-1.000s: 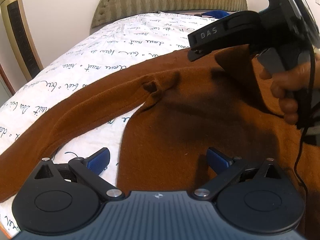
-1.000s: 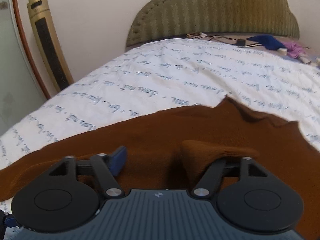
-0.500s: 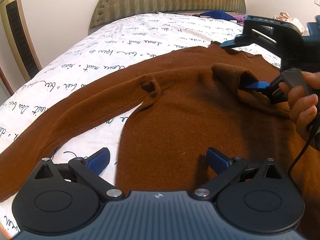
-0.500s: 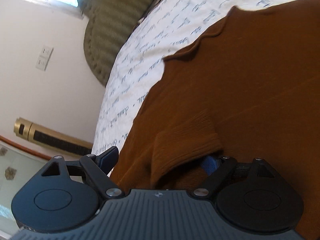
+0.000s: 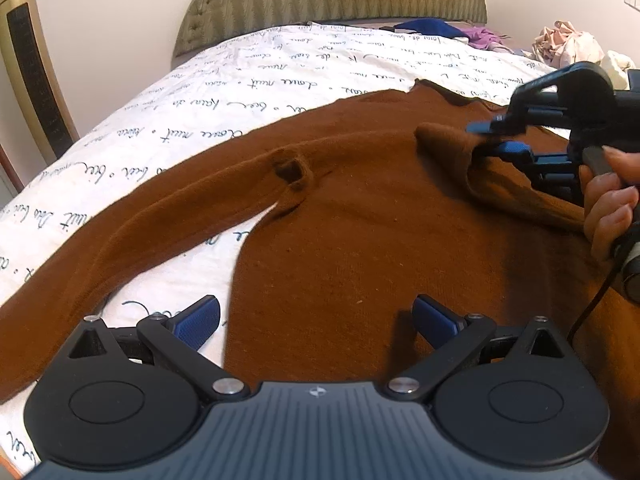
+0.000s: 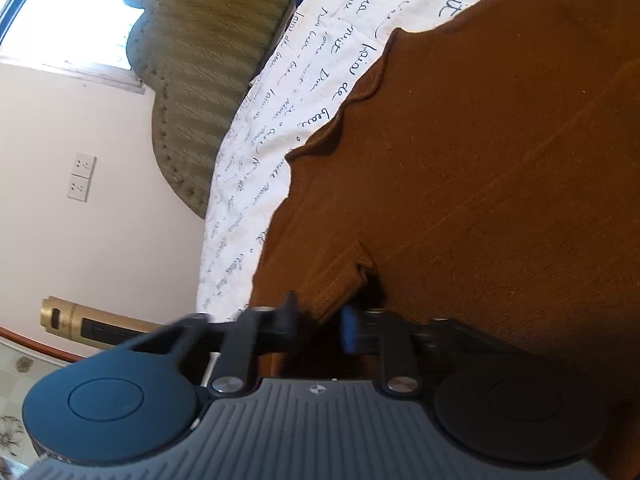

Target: Fold small clothes

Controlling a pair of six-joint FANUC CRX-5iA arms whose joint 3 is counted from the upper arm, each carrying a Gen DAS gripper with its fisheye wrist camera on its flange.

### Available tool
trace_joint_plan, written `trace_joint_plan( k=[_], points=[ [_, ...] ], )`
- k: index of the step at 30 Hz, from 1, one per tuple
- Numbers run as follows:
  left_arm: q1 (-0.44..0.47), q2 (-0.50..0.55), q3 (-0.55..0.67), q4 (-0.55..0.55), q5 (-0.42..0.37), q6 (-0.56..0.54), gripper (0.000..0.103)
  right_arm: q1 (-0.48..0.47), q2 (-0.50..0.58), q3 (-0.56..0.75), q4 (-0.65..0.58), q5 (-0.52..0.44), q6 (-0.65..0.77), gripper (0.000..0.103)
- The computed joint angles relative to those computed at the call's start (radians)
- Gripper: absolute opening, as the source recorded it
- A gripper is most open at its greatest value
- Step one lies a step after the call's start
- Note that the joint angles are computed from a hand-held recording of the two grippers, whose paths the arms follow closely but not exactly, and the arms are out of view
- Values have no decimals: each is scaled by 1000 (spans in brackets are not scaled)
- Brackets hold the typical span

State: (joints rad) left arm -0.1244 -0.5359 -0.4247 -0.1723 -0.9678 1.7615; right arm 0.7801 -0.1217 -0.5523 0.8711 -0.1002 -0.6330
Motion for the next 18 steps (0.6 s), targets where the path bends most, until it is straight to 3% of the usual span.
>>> trace_joint_plan(
  k=[3,13,18],
  points=[
    [0,-4,2,-11,-1,17,103,23,10,31,-12,-55,83,13],
    [7,-15,1,-20,-15,26,103,142,114,266,-175,-218,661,12],
    [9,-17,2,-22,-19,28,103,185,175,362,-264,-294,853,12]
  ],
)
